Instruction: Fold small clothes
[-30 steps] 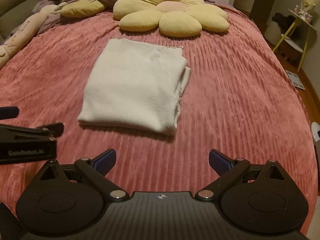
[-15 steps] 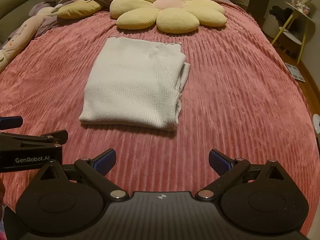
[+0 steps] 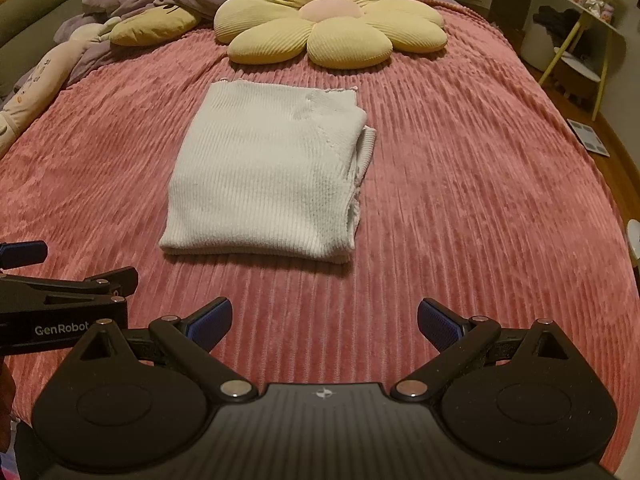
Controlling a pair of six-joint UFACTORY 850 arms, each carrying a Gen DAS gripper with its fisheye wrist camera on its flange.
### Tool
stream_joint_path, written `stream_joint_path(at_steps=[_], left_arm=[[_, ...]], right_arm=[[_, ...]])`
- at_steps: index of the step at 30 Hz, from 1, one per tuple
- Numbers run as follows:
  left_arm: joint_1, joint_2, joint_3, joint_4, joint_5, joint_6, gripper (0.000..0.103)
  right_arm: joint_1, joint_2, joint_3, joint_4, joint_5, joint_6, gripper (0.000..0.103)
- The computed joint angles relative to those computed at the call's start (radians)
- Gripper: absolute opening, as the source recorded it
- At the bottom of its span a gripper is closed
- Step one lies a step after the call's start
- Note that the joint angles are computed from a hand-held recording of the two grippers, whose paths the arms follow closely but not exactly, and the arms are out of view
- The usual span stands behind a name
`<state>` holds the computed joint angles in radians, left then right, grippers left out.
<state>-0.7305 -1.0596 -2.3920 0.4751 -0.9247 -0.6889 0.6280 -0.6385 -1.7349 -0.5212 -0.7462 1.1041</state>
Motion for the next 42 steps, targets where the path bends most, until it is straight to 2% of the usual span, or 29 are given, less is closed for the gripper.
stream_joint_path(at_steps=[42], left_arm=[[0.0,-0.03,-0.062,-0.025,-0.03,0.024,0.103]], right_arm=[[-0.003,0.011,0.005,-0.012,0.001,0.033,0.099]])
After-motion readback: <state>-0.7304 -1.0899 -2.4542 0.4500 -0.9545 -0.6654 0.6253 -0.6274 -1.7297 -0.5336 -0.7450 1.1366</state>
